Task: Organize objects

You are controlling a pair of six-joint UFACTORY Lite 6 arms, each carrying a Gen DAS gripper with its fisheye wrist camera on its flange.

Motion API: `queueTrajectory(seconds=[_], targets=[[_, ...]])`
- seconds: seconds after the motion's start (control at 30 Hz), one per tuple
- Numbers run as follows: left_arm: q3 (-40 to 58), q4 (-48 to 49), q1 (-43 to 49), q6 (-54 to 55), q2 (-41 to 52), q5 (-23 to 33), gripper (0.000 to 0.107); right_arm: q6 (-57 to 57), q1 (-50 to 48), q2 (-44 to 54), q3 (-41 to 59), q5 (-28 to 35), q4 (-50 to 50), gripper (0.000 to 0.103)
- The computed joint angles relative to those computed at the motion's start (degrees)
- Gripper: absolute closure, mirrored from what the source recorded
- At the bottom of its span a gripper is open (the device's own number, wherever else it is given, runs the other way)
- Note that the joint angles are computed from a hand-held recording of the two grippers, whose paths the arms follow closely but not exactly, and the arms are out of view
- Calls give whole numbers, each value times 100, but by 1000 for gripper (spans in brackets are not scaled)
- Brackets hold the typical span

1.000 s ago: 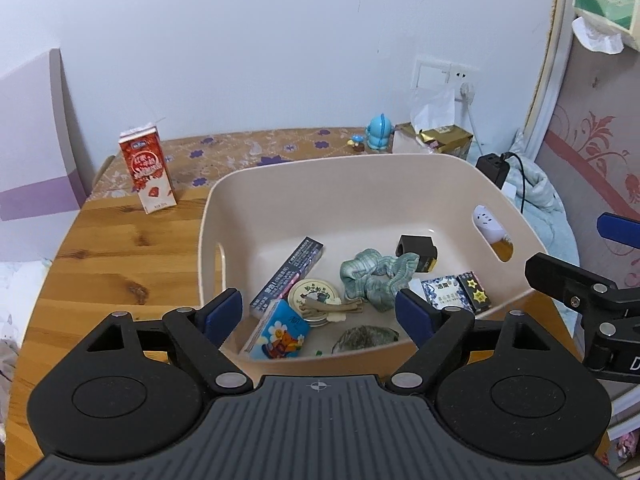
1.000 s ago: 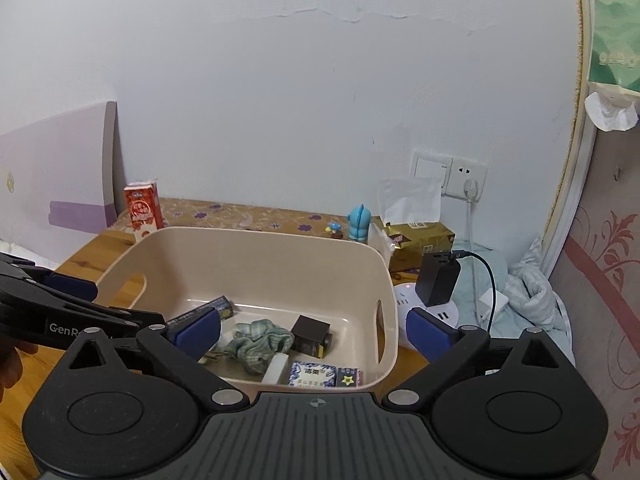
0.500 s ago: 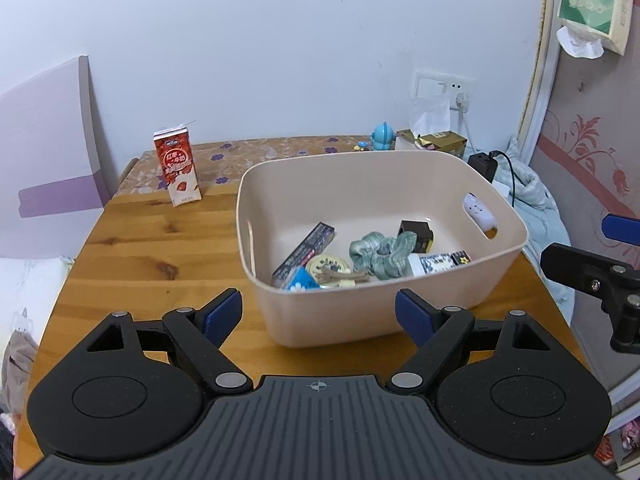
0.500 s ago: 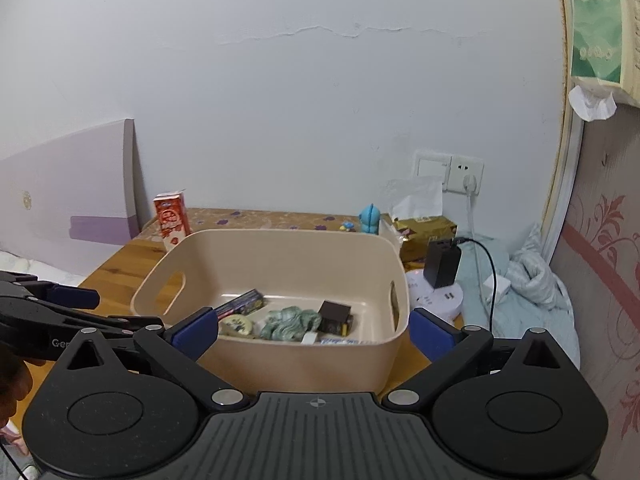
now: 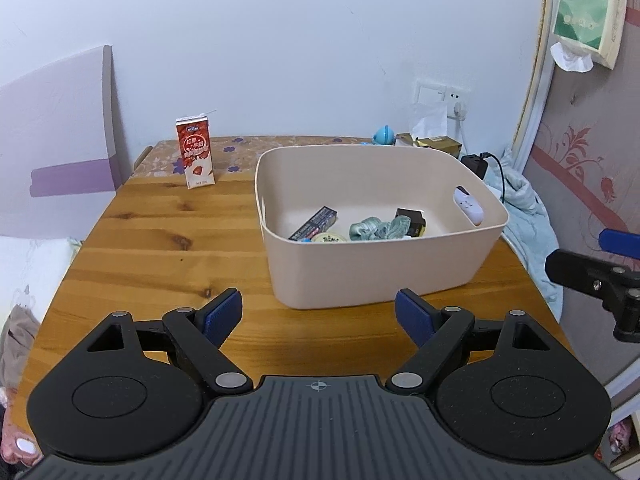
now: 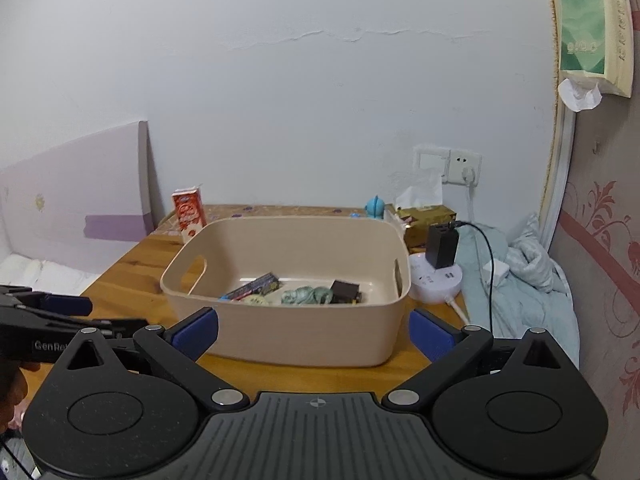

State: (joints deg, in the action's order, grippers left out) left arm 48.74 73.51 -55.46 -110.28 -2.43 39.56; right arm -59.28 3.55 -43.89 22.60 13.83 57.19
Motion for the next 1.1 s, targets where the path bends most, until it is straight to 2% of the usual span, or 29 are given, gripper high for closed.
queueTrajectory(seconds=[0.4, 0.7, 0.93, 1.1], targets=[[-294, -13, -962, -451, -246, 832, 22, 942, -100, -962, -555, 436, -902, 0], [-480, -136, -1086, -695, -294, 668, 22, 485, -756, -1264, -797, 927, -619, 0], [-449, -161, -1020, -702, -162, 561, 22, 291, -709, -1000, -904, 547, -418, 0], [-432, -163, -1006, -698, -131, 553, 22, -24, -770, -901, -919, 551, -153, 0]])
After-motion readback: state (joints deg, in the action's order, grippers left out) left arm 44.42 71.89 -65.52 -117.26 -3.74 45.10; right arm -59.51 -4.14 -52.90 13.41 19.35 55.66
